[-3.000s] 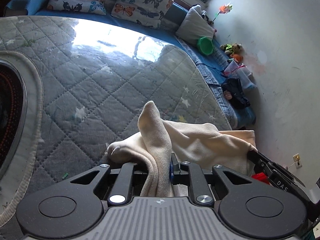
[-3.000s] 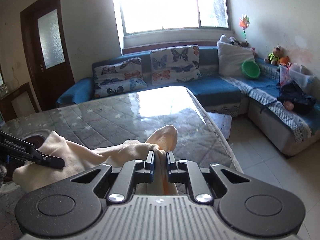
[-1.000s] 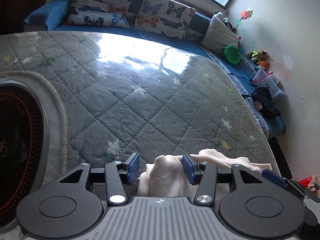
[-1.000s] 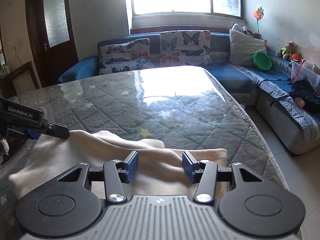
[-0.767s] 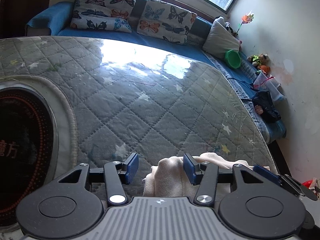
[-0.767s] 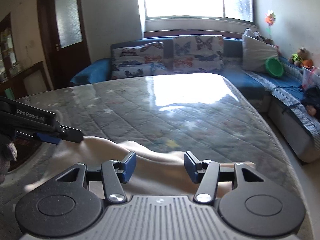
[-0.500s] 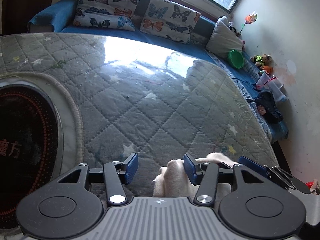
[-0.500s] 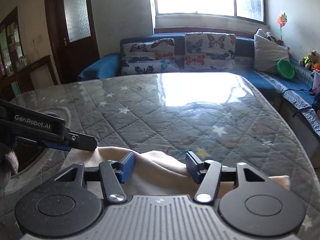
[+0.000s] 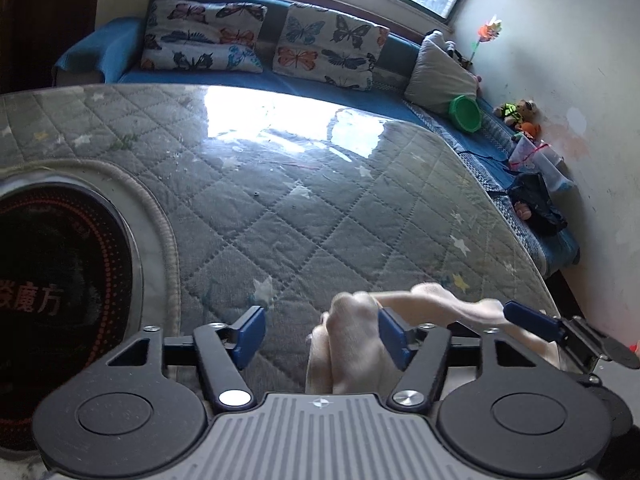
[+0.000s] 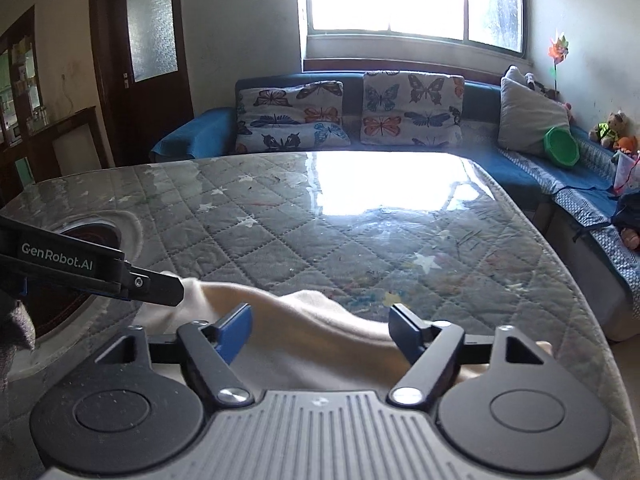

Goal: Fold clothes
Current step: 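Open both tools to release the folded end onto the sweatshirt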

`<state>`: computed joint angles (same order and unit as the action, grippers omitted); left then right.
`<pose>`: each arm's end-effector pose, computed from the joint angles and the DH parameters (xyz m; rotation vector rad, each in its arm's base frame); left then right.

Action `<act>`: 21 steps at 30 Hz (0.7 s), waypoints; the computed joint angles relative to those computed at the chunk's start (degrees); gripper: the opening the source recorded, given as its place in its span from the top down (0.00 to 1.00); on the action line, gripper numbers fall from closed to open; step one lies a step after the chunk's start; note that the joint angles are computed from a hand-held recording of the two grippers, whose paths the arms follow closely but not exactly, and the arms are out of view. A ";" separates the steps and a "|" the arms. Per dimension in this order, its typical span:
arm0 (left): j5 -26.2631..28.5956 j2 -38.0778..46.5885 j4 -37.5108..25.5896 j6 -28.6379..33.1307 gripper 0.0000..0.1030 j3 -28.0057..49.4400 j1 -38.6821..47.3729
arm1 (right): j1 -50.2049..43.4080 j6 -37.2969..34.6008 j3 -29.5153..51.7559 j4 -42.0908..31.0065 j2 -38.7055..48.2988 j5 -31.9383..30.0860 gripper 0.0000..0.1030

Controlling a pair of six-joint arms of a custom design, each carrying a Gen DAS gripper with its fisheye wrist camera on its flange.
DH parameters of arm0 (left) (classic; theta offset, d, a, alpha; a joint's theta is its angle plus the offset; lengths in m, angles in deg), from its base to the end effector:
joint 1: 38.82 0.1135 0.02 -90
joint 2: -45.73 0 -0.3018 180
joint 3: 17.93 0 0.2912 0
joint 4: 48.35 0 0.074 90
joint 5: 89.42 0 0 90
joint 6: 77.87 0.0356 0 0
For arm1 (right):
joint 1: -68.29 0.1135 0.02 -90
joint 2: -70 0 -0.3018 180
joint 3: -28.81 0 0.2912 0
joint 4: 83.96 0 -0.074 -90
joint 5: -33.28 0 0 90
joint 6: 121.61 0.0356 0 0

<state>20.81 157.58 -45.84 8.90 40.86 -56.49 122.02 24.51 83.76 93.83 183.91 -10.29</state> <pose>0.3541 -0.1257 0.0779 0.4660 2.4245 -0.5925 0.2219 0.2589 0.0536 0.2893 2.2013 -0.0797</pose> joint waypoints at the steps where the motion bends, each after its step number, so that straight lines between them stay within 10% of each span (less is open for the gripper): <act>1: -0.20 -0.89 0.48 0.47 0.31 -1.06 -0.13 | 0.90 0.94 -0.08 -0.94 -0.36 0.51 0.24; 21: 0.67 -15.33 10.83 7.98 0.02 -20.82 1.22 | 16.64 25.39 8.59 -28.38 1.33 8.85 0.00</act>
<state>21.48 142.25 -35.01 16.88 20.04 -55.27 138.67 49.89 92.35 65.45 185.24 -1.44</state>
